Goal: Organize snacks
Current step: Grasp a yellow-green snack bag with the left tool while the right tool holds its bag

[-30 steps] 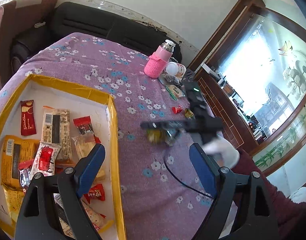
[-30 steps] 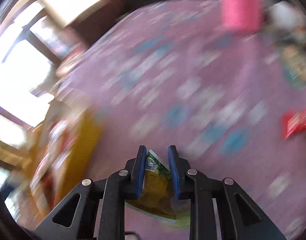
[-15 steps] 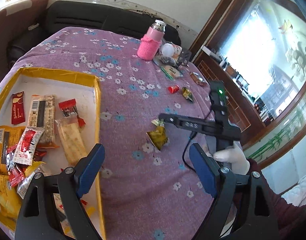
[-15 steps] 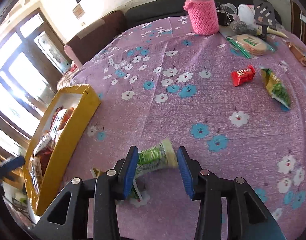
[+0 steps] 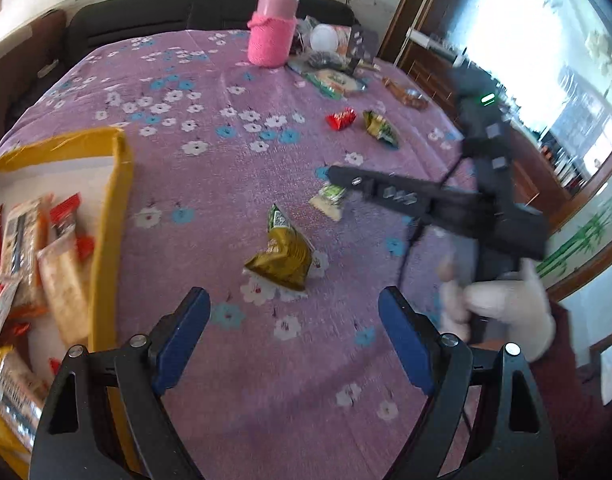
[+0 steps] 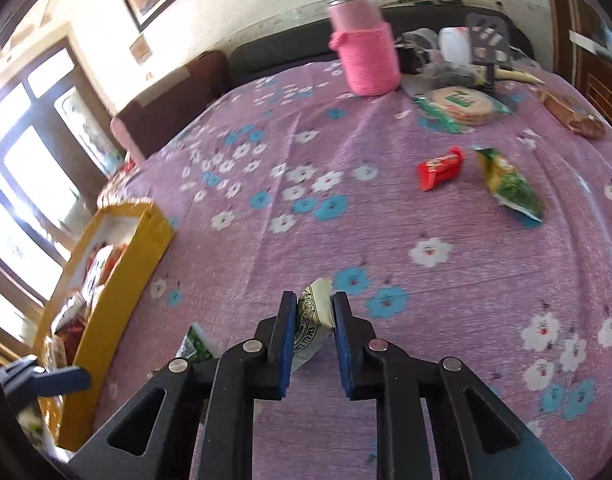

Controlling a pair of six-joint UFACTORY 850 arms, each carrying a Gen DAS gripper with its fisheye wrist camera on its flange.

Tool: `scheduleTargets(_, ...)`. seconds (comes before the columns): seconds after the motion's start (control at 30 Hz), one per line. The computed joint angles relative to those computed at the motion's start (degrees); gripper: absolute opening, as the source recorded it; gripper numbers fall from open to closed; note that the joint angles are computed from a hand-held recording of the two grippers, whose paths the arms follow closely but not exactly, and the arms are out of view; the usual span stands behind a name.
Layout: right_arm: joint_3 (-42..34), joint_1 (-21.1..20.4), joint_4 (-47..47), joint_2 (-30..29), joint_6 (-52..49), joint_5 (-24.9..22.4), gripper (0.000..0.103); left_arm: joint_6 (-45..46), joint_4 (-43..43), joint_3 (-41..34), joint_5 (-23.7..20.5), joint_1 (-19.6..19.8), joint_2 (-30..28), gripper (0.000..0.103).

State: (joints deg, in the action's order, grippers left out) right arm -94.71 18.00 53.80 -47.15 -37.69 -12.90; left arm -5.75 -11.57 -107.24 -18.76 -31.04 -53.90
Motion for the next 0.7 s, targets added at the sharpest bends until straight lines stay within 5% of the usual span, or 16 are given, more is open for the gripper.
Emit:
scheduleTargets(0.2, 0.59, -1.99, 12.95, 0.35, -9.83, -1.77, 0.018, -14.87, 21.65, -16.95, -7.1, -2.04, -11.47, 0.085)
scheduleTargets(0.27, 0.56, -2.35, 15.6, 0.3, -11.67, -3.23, 0.017, -15.67, 23.41, -20.02, -9.15, -2.26, -13.73, 0.063)
scheduleTargets(0.3, 0.55, -2.48, 16.94, 0.29, -12.87, -3.79, 0.017, -13.73, 20.91, -20.53, -9.58, -2.06, -14.11, 0.04)
scheduleTargets(0.7, 2.16, -2.58, 32.49, 0.82, -26.81, -6.92, 0.017, -22.21, 23.69, 3.38, 6.6, -0.41, 1.31, 0.035)
